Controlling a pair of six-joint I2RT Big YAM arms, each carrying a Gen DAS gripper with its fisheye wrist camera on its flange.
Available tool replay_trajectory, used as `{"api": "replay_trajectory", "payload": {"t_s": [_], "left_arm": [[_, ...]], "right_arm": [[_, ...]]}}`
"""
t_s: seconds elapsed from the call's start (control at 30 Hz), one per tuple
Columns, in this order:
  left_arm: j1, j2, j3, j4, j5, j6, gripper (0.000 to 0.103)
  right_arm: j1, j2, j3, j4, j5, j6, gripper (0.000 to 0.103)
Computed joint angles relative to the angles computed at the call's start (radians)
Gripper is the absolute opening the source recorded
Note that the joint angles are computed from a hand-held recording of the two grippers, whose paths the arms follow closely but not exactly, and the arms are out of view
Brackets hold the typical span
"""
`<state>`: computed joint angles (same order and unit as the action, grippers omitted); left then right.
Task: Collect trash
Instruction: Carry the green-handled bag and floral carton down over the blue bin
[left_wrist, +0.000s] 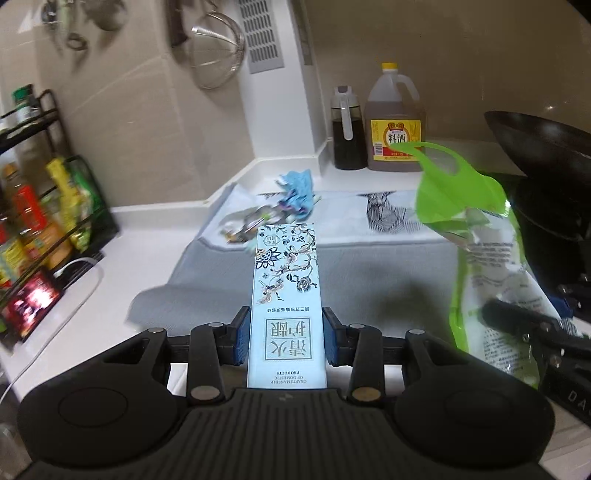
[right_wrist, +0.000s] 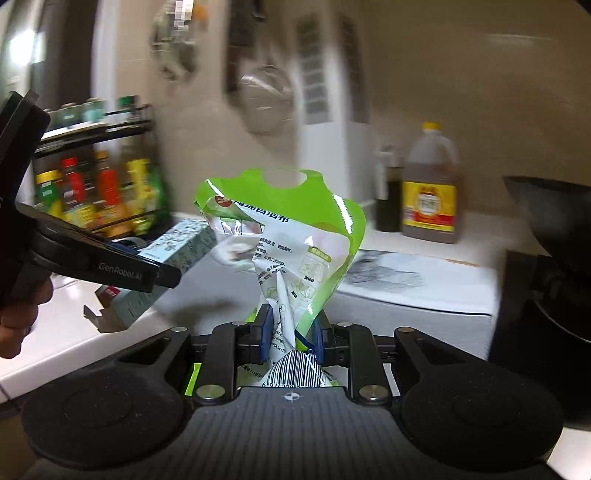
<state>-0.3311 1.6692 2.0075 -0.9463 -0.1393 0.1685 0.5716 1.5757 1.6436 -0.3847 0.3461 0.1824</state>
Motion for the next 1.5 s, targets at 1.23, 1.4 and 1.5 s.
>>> {"api": "replay_trajectory", "payload": {"t_s": [1.23,1.4,1.5], "left_arm": [[0.137,-0.413,-0.611,-0.033,0.049,-0.224,0.043],[0.139,-0.409,-0.611,-0.037,0.053,-0.226,0.043],[0.137,-0.41,-0.612,-0.037,0.053,-0.223,0.043]], "right_arm": [[0.178,0.055,0.027,-0.328,-0.18,0.021,0.024],[0.175,0.061,0.037,-0.337,-0.185,0.016,0.024],[0.175,0.061,0.036,-0.336,-0.186,0.014,0.024]]}}
